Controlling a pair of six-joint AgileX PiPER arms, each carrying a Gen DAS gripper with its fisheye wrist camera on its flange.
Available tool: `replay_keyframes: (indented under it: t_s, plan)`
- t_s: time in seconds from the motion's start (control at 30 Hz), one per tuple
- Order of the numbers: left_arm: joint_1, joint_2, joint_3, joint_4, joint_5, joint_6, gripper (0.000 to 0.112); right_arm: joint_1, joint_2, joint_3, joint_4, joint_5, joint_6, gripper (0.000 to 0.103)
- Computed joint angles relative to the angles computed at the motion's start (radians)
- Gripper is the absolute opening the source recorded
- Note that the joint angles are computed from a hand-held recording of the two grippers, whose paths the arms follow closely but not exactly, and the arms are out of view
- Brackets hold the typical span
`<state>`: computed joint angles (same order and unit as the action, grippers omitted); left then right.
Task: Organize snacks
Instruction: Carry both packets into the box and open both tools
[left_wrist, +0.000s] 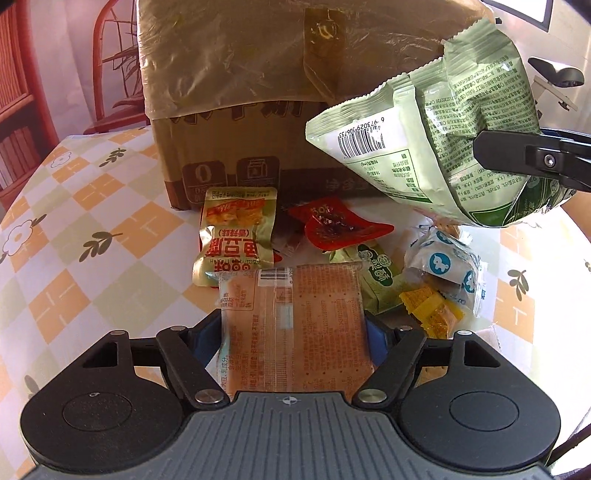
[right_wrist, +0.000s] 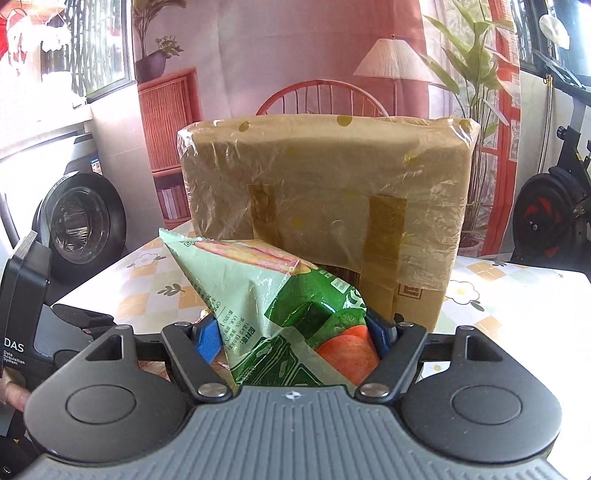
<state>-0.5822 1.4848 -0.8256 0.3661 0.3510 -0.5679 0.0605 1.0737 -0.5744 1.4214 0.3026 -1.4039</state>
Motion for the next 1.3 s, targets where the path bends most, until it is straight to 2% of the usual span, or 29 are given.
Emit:
replay_keyframes:
  t_s: [0.13,0.33,0.53,0.63,0.77,0.83,1.03,1.1,1.2,1.3]
  plan:
    - [0.044,-0.030,0.004,-0.237,-0.007,0.258,0.073,-0.005,-0.011,0.015,0.040,0.008,-0.033,0.076]
    - [0.108,-0.165,0.017,-0.358,0.015,0.368,0.072,-0.040,-0.041,0.026,0.072,0.066,-0.070,0.076]
    - [0.144,-0.268,-0.010,-0.302,0.036,0.313,0.072,-0.060,-0.083,0.023,0.067,0.099,-0.050,0.076]
    - [0.136,-0.293,-0.038,-0.216,0.049,0.228,0.072,-0.091,-0.099,0.017,0.075,0.138,-0.027,0.076]
    - [0.139,-0.313,-0.109,-0.195,0.071,0.246,0.072,-0.119,-0.124,-0.024,-0.013,0.171,0.123,0.075]
    - [0.141,-0.317,-0.151,-0.198,0.063,0.266,0.072,-0.158,-0.139,-0.055,-0.043,0.228,0.196,0.075]
    - [0.129,-0.257,-0.325,-0.157,0.047,0.263,0.072,-0.266,-0.171,-0.171,-0.020,0.358,0.307,0.075]
    - [0.110,-0.215,-0.387,-0.089,0.043,0.204,0.073,-0.276,-0.150,-0.233,-0.016,0.356,0.333,0.075]
    - [0.120,-0.129,-0.498,-0.137,0.047,0.243,0.073,-0.261,-0.088,-0.342,-0.019,0.315,0.363,0.075]
    - [0.111,0.001,-0.654,-0.081,0.087,0.202,0.073,-0.236,-0.009,-0.431,0.019,0.255,0.356,0.075]
